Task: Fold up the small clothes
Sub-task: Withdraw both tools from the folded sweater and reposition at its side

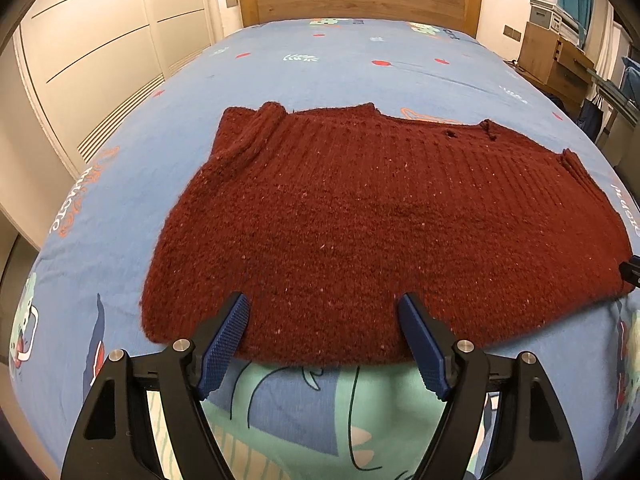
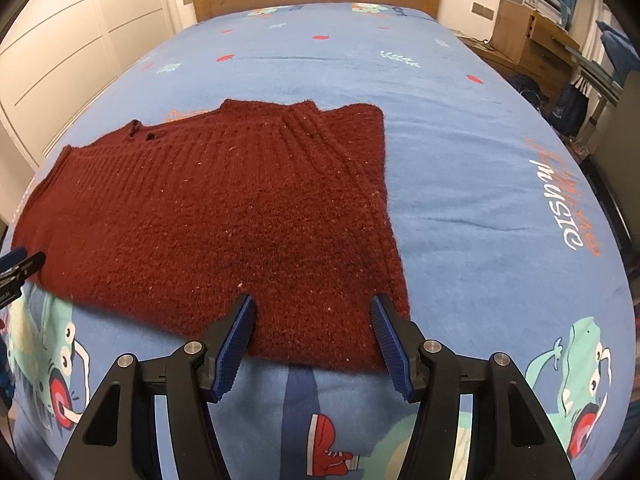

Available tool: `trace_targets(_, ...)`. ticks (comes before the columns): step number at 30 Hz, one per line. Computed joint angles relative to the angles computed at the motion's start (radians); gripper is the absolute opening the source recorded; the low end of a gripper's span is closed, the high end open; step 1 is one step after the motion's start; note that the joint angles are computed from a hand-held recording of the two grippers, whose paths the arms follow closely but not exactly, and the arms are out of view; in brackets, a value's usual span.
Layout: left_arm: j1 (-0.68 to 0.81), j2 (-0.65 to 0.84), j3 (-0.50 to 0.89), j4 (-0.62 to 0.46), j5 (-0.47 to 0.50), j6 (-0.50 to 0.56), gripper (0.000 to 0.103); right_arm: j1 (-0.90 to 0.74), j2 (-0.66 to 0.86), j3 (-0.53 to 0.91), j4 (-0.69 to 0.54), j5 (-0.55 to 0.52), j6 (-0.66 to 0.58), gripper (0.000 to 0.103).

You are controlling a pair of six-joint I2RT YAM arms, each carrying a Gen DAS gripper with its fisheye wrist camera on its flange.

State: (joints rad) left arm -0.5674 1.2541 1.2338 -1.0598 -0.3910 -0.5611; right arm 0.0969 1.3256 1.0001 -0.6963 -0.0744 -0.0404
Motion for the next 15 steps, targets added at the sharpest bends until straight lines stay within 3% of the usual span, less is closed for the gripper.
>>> trace_targets(15,-0.093,-0.081,-0.003,-0.091,0.016,-0.133,0.073,-0.025,-0.149,-0.059,-0.083,-0.017,0.016,0.062)
